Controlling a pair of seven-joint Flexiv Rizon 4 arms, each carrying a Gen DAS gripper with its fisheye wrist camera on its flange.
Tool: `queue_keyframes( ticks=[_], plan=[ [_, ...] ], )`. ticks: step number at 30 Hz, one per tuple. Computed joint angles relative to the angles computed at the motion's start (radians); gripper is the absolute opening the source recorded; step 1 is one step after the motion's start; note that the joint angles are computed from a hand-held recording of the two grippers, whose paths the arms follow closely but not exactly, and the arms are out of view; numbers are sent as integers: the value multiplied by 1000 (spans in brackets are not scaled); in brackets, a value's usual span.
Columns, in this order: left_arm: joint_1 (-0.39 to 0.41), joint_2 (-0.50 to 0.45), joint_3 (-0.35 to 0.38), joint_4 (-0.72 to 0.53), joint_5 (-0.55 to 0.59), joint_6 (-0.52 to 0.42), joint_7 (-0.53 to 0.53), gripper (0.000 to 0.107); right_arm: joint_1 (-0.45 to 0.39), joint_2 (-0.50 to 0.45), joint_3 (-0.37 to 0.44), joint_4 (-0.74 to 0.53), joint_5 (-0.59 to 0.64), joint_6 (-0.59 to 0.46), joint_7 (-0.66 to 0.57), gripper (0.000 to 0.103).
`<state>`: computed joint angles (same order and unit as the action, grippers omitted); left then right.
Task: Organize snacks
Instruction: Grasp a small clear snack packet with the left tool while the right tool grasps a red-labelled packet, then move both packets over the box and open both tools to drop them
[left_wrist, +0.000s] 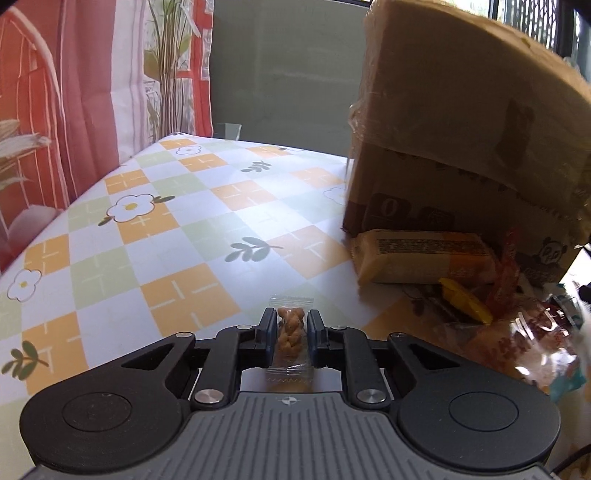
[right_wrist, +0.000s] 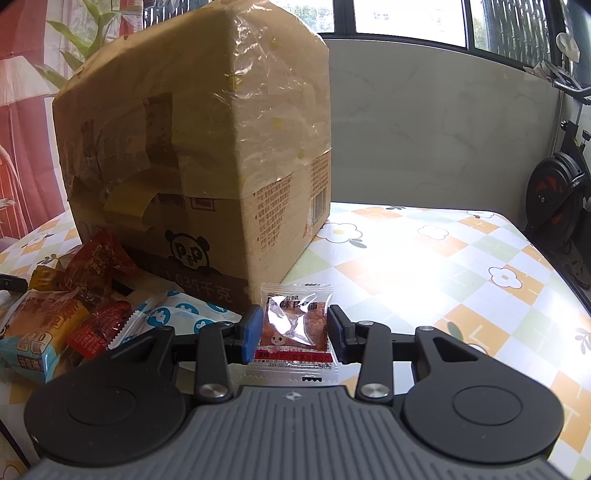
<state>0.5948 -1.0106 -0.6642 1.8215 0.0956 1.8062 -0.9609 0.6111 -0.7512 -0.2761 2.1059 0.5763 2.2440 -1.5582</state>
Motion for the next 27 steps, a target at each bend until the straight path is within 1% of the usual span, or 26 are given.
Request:
queue_keyframes(
  ticks=[6, 9, 12, 15, 17, 20, 23, 27],
  plan=[
    [34, 3, -34, 36, 25, 26, -21, 18, -9, -3, 10, 1, -2, 15, -1, 40],
    [51, -4, -64, 41, 49, 31, -22, 18, -9, -5, 12, 1, 3, 26, -8, 40],
    [55, -3, -82, 48, 72, 33, -16, 18, -27, -5, 32, 4, -7, 44, -6, 40],
    [68, -2, -112, 56, 89, 32, -8, 18, 12, 3, -2, 1, 45, 20, -28, 40],
    [87, -7, -147, 62, 102, 31, -1, 18, 28, 21, -13, 11, 58, 9, -37, 40],
    [115, -18, -208, 70, 122, 25, 14, 18, 37, 54, -2, 29, 80, 49, -39, 40],
    [161, -60, -308, 76, 167, 9, 68, 18, 35, 103, 18, 37, 101, 103, -64, 40],
    [183, -107, -428, 65, 189, -10, 152, 18, 25, 178, 35, 15, 98, 154, -158, 40]
  ],
)
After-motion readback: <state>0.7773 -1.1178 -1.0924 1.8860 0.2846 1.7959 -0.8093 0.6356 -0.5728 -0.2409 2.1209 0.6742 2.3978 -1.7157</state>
